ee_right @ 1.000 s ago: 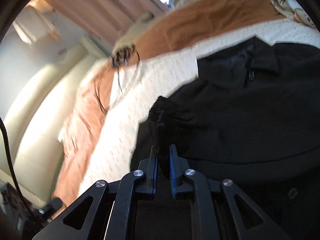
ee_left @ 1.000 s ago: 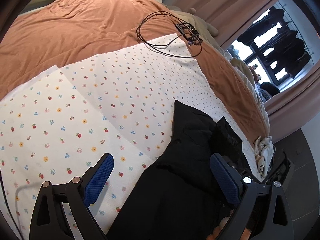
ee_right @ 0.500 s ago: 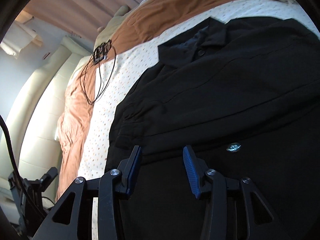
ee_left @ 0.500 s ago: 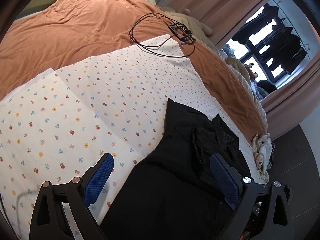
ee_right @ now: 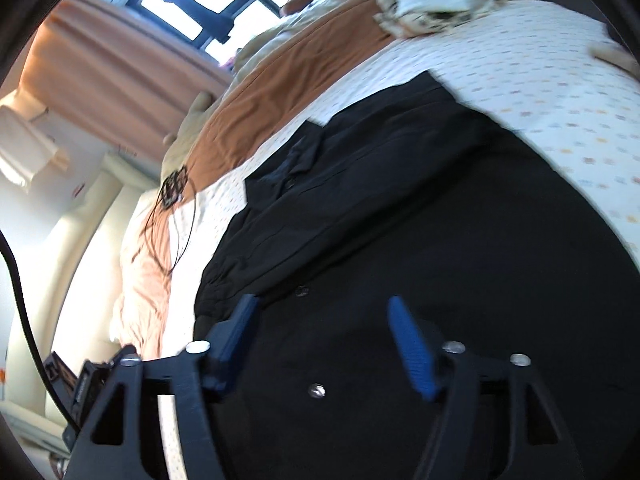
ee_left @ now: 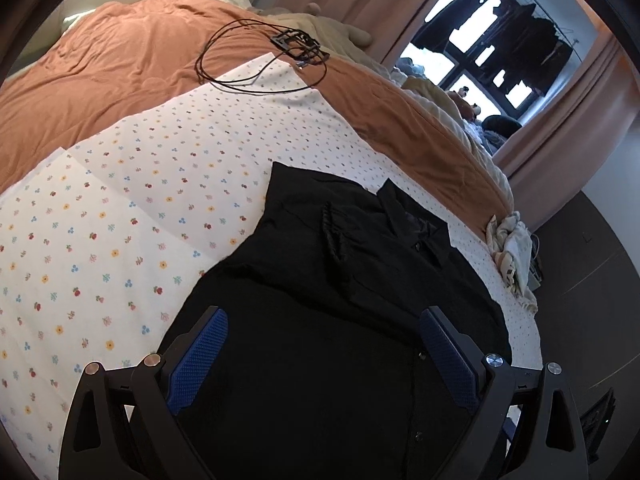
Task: Fold large clothes
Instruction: 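Open the right gripper and pull both tools back from the folded shirt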
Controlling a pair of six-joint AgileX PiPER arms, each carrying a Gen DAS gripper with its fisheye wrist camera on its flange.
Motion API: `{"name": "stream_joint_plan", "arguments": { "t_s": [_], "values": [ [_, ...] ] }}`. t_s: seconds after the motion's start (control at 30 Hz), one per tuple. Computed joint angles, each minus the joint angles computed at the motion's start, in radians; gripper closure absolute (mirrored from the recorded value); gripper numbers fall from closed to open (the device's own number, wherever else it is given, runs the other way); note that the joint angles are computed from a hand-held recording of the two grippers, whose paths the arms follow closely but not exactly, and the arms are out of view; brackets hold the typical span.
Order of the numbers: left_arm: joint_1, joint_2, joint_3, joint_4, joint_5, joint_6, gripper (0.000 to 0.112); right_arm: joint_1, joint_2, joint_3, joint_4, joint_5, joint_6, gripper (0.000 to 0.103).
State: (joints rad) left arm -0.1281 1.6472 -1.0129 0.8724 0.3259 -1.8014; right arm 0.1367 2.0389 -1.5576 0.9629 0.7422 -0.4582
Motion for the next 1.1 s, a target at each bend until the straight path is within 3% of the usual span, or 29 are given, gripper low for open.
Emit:
{"name": "stream_joint_plan", "arguments": {
  "t_s": [0.03,0.1,0.27,0.47,0.97,1.1],
  "values": [
    [-0.022,-0.004,0.01,0.017,0.011,-0.017,0.015,-0.018,-0.015,0.028,0.017,-0.001,-0.015,0.027],
    [-0.05,-0.026,0.054,0.076,-0.006,-0.091,0.015,-0.053,-0.035,0.066,0.045,0.007,-0.042,0.011],
    [-0.105,-0.117,0.151,0.065,0.025,-0.096,0.016,-0.138,-0.083,0.168,0.12,0.036,-0.115,0.0],
    [-0.194,-0.305,0.284,0.039,0.125,-0.114,0.016,-0.234,-0.147,0.281,0.191,0.103,-0.247,0.0],
    [-0.595,-0.672,0.467,-0.007,0.585,-0.249,0.016,-0.47,-0.355,0.472,0.074,0.19,-0.395,0.0],
    [-0.681,-0.764,0.525,-0.059,0.629,-0.239,0.024,-0.585,-0.377,0.468,0.048,0.268,-0.442,0.0]
  ]
}}
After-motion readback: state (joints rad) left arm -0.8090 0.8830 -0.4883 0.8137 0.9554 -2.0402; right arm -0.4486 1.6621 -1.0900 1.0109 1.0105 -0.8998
